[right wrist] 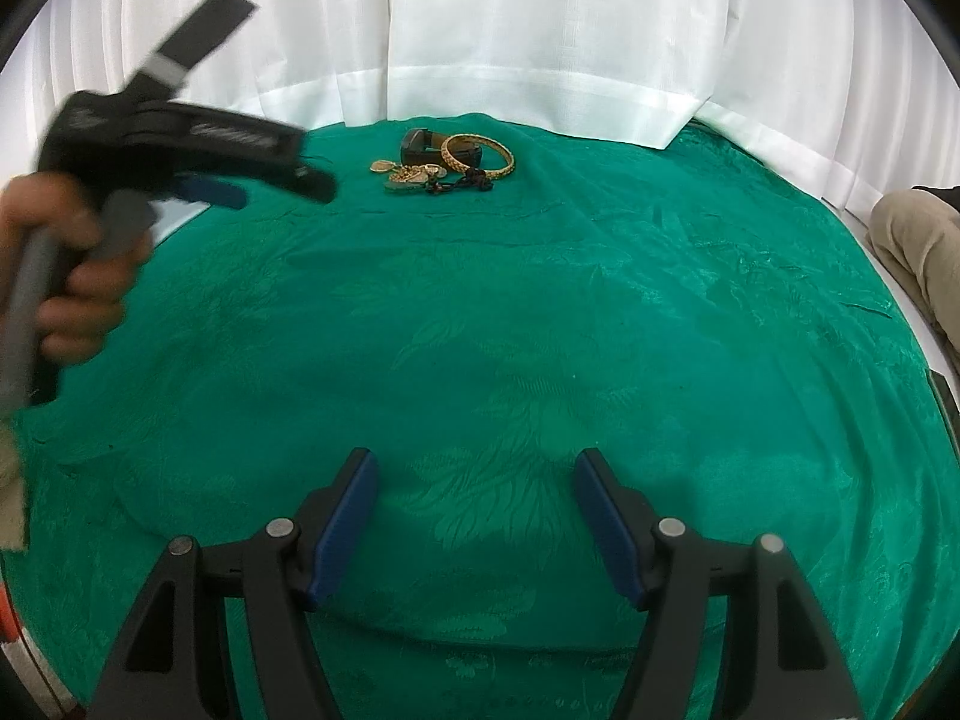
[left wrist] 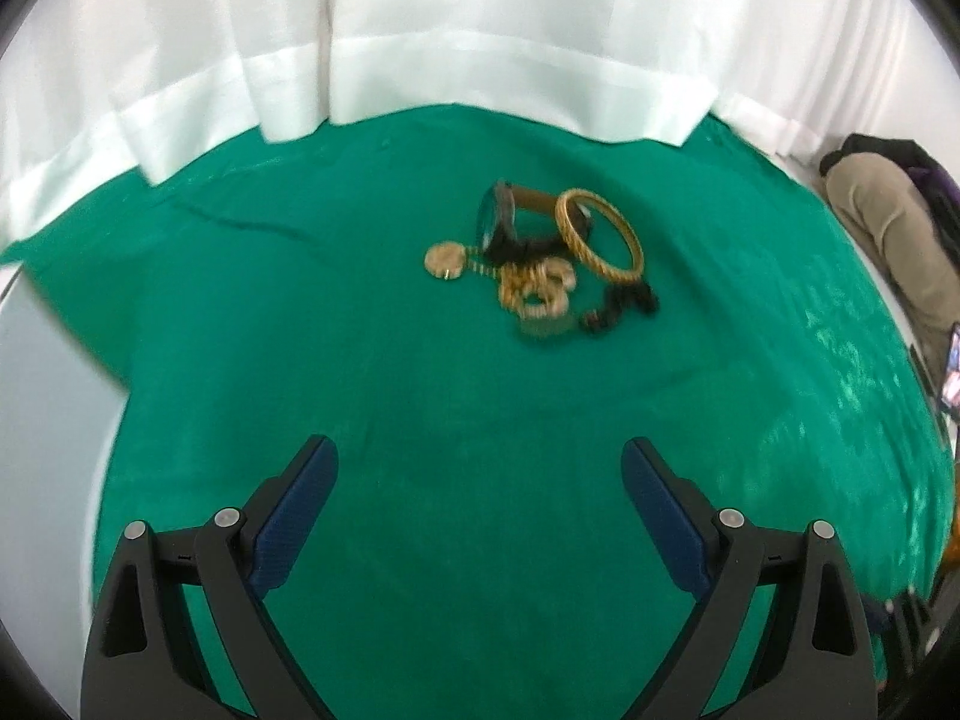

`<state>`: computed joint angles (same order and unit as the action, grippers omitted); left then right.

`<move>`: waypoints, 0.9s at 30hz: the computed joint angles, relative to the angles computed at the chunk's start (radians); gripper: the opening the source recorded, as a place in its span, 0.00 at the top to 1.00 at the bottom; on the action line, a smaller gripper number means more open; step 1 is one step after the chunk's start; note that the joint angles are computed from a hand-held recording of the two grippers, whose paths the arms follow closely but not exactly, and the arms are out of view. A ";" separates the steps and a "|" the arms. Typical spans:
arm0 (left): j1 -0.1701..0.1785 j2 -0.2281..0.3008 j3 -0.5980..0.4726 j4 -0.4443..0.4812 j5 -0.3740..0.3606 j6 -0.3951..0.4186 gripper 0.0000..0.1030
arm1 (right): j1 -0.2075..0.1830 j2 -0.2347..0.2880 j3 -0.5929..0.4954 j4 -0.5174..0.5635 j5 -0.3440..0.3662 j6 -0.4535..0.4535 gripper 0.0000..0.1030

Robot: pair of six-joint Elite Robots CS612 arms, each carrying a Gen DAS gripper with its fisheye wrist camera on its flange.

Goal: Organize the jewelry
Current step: 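Lower the left tool onto the gold crescent earring chain and grasp it, then grasp the green jade pendant on black cord with the right tool while the left tool holds the earrings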

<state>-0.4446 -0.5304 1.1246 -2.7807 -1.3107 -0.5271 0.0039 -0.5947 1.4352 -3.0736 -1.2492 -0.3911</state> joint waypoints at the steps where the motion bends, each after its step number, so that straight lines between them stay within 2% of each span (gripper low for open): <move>1: 0.005 0.013 -0.021 -0.003 -0.002 0.013 0.08 | 0.000 0.000 0.000 0.000 0.000 0.000 0.32; 4: 0.013 0.051 -0.089 0.007 -0.002 0.048 0.08 | 0.000 0.000 0.001 -0.001 -0.002 -0.001 0.32; 10: 0.023 0.149 -0.283 0.118 0.005 0.117 0.12 | 0.001 -0.001 0.002 -0.001 -0.002 -0.001 0.32; 12: 0.025 0.185 -0.354 0.163 0.005 0.125 0.26 | 0.001 -0.001 0.002 -0.001 -0.002 0.000 0.32; 14: 0.025 0.199 -0.378 0.169 0.014 0.124 0.32 | 0.001 -0.001 0.002 -0.001 -0.002 0.000 0.32; 16: 0.024 0.209 -0.389 0.140 0.015 0.131 0.53 | 0.001 -0.001 0.002 -0.001 -0.002 0.000 0.32; 17: 0.025 0.205 -0.379 0.124 0.008 0.136 0.73 | 0.001 -0.001 0.001 -0.001 -0.002 0.000 0.32; 21: 0.026 0.156 -0.280 0.075 0.000 0.105 0.74 | 0.001 -0.001 0.001 0.000 -0.002 -0.001 0.32; 27: 0.005 0.000 0.043 -0.058 -0.008 0.001 0.74 | 0.001 -0.001 0.001 0.000 -0.002 -0.001 0.32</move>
